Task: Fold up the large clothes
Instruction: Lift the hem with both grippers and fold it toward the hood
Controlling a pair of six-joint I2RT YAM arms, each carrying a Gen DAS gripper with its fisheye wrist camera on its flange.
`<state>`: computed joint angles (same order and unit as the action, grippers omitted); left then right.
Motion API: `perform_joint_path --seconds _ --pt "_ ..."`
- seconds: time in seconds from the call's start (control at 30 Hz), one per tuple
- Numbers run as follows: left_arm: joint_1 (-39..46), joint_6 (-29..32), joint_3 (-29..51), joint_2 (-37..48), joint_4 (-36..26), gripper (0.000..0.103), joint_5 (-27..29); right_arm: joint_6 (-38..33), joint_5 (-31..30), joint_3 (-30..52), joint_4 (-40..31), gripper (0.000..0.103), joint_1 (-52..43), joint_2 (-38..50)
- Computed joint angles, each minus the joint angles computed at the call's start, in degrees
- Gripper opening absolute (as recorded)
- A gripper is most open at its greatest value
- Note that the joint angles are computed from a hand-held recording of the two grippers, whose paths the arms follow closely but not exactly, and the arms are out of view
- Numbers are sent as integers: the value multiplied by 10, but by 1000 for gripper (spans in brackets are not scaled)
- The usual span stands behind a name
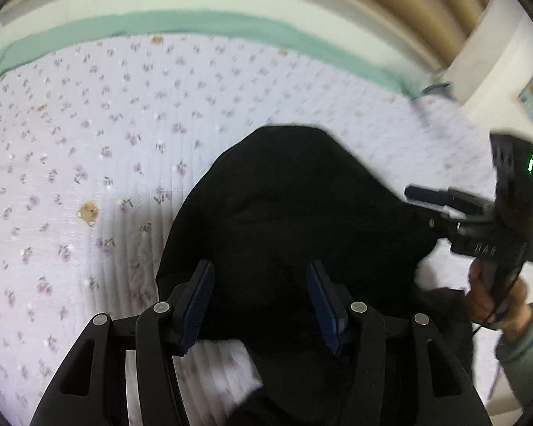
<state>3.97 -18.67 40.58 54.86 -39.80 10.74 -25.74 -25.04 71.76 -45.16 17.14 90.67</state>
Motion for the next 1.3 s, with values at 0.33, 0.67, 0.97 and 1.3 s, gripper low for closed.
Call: perform_joint_path --seconds 0.33,0.67,0.97,1.3 --pt "11 -6 -21 151 42 56 16 -57 29 -67 -12 58 -47 33" --pt "116 58 77 79 -35 57 99 -102 -76 83 -141 61 -96 76" --pt "211 117 149 324 -7 58 268 -83 -102 320 -241 62 -79 297" --pt "153 71 98 336 88 37 240 -130 -101 292 -230 38 -46 330"
